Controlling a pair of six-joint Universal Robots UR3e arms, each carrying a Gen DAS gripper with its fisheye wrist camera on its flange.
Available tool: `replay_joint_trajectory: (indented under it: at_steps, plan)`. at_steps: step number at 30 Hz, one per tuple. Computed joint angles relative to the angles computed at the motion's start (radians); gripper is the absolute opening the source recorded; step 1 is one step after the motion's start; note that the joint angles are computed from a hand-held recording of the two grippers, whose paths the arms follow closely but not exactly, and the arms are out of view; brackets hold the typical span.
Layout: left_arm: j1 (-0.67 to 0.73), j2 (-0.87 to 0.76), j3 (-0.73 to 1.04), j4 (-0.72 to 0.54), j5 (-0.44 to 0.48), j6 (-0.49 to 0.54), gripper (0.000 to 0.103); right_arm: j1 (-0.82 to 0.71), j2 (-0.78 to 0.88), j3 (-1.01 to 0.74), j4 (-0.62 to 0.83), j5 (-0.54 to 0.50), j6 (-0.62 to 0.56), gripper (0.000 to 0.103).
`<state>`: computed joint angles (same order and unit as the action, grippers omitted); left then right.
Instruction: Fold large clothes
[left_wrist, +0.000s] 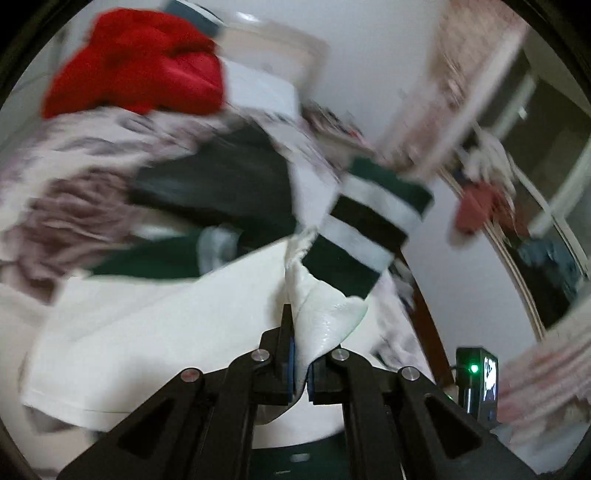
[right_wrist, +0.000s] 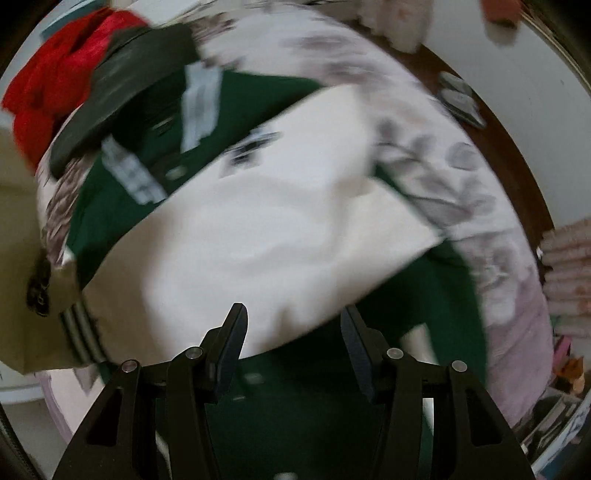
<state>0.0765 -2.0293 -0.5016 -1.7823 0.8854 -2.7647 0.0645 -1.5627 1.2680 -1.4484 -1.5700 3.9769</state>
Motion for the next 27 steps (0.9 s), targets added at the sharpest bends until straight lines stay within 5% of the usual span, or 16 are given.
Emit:
replay_joint_trajectory:
  at_steps: [4, 7, 11, 13, 14, 15, 21, 24, 27]
  plan:
    - [-0.238, -0.087, -0.069, 0.144, 0.165, -0.105, 0.003, -0.234, -0.187, 0.238, -0.004, 0.104, -0.195, 0.055]
    - [-0.368, -0.205, 0.007, 0.109, 0.343, -0.120, 0.006, -0.387, -0.274, 0.335, 0.030, 0.159, -0.328, 0.055]
    - [-0.350, -0.125, -0.195, 0.201, 0.359, -0.104, 0.012, -0.587, -0.377, 0.422, 0.071, 0.249, -0.494, 0.055]
    - [-0.333, -0.079, -0.236, 0.208, 0.363, -0.099, 0.039, -0.681, -0.414, 0.449, 0.097, 0.331, -0.570, 0.057]
    - [-0.326, -0.067, -0.230, 0.187, 0.377, -0.088, 0.069, -0.720, -0.424, 0.457, 0.108, 0.378, -0.601, 0.059]
    - [-0.316, -0.049, -0.234, 0.169, 0.387, -0.080, 0.088, -0.741, -0.428, 0.461, 0.113, 0.412, -0.617, 0.063]
    - [-0.190, 0.125, -0.399, 0.194, 0.367, -0.084, 0.090, -0.785, -0.352, 0.524, -0.045, 0.695, -0.601, 0.071]
    - [-0.124, 0.203, -0.461, 0.231, 0.401, -0.101, 0.090, -0.702, -0.207, 0.483, -0.139, 0.717, -0.557, 0.073]
    - [-0.074, 0.231, -0.520, 0.304, 0.481, -0.104, 0.090, -0.564, 0.017, 0.323, -0.076, 0.643, -0.581, 0.073]
